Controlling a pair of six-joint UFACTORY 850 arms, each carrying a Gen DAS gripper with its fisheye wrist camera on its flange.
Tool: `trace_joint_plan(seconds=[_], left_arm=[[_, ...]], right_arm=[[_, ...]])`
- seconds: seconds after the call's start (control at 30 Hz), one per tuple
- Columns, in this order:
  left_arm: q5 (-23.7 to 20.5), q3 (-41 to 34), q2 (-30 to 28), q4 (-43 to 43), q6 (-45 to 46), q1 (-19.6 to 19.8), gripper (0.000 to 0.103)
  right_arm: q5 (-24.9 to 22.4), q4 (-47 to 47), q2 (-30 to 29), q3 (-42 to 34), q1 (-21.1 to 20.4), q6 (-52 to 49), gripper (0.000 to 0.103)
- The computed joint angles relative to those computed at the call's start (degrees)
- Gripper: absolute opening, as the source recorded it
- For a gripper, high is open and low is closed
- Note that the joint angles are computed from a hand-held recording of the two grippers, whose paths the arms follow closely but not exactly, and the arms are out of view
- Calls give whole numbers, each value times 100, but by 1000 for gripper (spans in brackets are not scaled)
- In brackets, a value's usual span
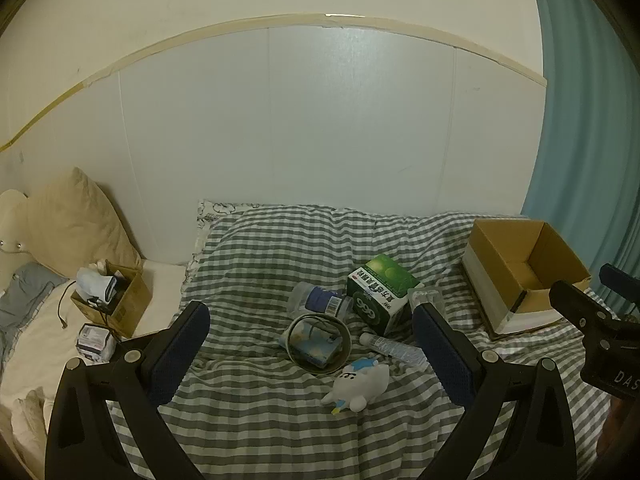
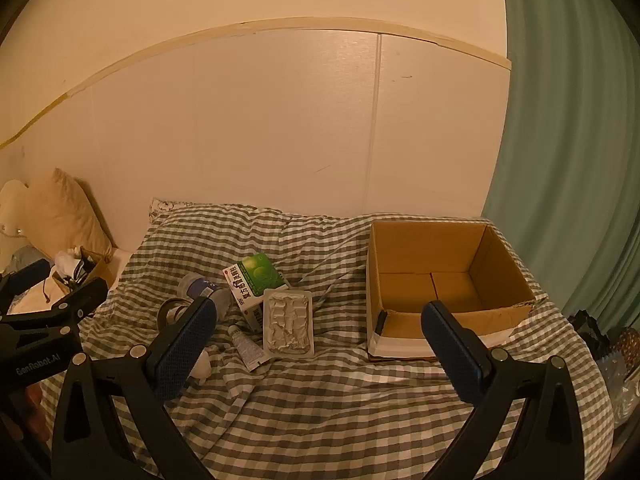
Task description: Organize objects
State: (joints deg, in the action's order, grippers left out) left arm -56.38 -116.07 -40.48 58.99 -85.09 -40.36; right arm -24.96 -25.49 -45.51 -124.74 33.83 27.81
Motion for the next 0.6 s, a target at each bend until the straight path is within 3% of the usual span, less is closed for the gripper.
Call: trace_joint_plan(seconds=[0.6], left_arm=[[28,99,24,-24,28,23,103]], right_arm=[[-34,214,-18,8,1,-251,103]])
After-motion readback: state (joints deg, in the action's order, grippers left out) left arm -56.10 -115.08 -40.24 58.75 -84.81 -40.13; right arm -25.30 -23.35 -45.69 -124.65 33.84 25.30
